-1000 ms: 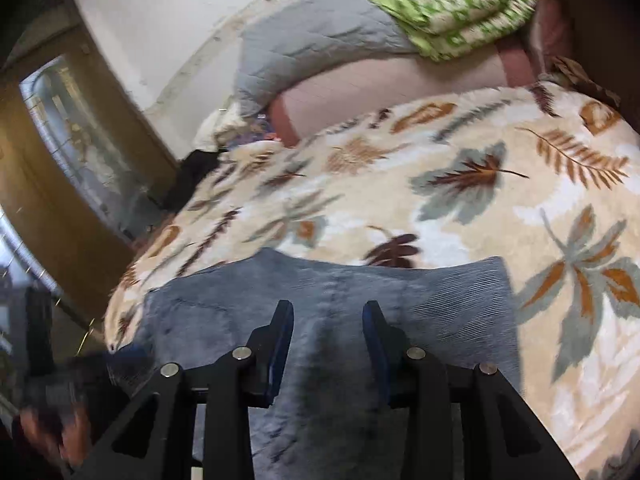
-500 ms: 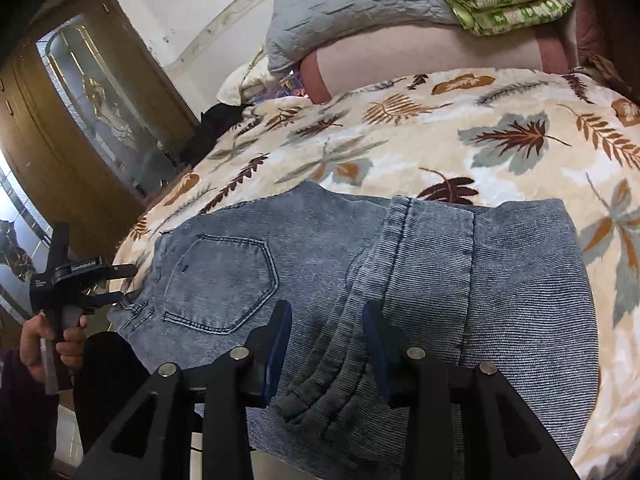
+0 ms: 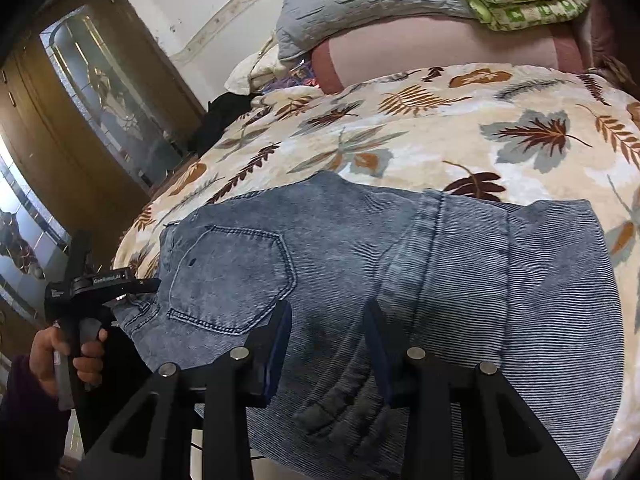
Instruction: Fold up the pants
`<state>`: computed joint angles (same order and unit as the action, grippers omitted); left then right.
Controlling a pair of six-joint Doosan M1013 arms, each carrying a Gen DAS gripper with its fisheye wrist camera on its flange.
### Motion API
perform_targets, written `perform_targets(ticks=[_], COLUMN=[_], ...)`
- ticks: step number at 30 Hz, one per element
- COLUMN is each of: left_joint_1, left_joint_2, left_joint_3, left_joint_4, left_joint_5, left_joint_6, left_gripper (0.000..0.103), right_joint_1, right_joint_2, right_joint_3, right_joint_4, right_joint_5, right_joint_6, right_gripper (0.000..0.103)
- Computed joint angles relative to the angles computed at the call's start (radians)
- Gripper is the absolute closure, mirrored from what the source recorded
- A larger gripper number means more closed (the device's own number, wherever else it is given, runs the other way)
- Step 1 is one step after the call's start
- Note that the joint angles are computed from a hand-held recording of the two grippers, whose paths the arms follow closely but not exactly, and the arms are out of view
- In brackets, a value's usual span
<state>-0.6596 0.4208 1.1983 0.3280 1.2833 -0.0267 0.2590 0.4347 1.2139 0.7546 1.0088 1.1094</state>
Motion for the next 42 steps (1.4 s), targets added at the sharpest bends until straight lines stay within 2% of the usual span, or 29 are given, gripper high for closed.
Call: perform_targets(ticks=[2,4,7,9,12,14,15,17,20,22,24,26,30,33,38,41,42], left_joint_1=[0.005,0.005,-0.017,-0.021,-0.020,-0.020,-0.022,-0.022,-0.015,-0.010,-0.008,-0.011,-0.013,-0.022,-0.058,-0.055,-0.050], left_joint_2=[0.002,0.001,0.021,0.017,-0.011,-0.024,-0.020,0.005,-0.020,-0.028,-0.046,-0.069,-0.077,-0.106,-0.135,-0.129,-0.124], left_joint_3=[0.005,0.004,-0.040,-0.040,-0.008,0.004,-0.006,-0.050,-0.007,0.004,0.030,0.069,0.092,0.153,0.218,0.224,0.219], left_joint_4=[0.002,0.016,0.080,0.097,0.125,0.132,0.135,0.124,0.117,0.091,0.067,0.075,0.018,-0.020,0.063,0.057,0.047], left_joint_5=[-0.035,-0.067,-0.016,-0.017,-0.084,-0.144,-0.138,-0.068,-0.107,-0.076,-0.067,-0.104,-0.103,-0.195,-0.336,-0.420,-0.421], left_joint_6=[0.026,0.052,0.141,0.139,0.099,0.109,0.128,0.165,0.103,0.093,0.032,-0.045,-0.066,-0.152,-0.340,-0.340,-0.325], left_gripper=[0.019,0.036,0.051,0.071,0.095,0.095,0.095,0.095,0.095,0.082,0.045,0.036,0.031,0.031,0.031,0.029,0.028], right_joint_1=[0.005,0.007,0.006,0.006,0.006,0.008,0.009,0.012,0.018,0.021,0.020,0.022,0.025,0.030,0.040,0.043,0.042], right_joint_2=[-0.001,-0.003,-0.003,-0.004,-0.004,-0.002,0.001,0.005,0.004,0.003,0.006,0.006,0.007,0.009,0.014,0.012,0.010], right_joint_3=[0.001,0.004,0.005,0.007,0.007,0.004,-0.001,-0.004,0.000,0.002,0.001,-0.001,-0.004,-0.007,-0.014,-0.010,-0.008], right_joint_4=[-0.008,-0.018,-0.021,-0.018,-0.008,0.007,0.018,0.030,0.027,0.013,0.012,0.013,0.045,0.059,0.057,0.042,0.039], right_joint_5=[-0.004,-0.009,-0.010,-0.017,-0.013,-0.007,0.001,0.005,0.006,0.004,0.007,0.009,0.014,0.022,0.033,0.025,0.021], right_joint_6=[-0.005,-0.006,0.003,0.006,-0.010,-0.020,-0.023,-0.023,-0.029,-0.029,-0.023,-0.026,-0.057,-0.073,-0.087,-0.091,-0.089], right_gripper=[0.064,0.064,0.064,0.064,0.064,0.064,0.064,0.064,0.064,0.064,0.064,0.064,0.064,0.064,0.064,0.064,0.064])
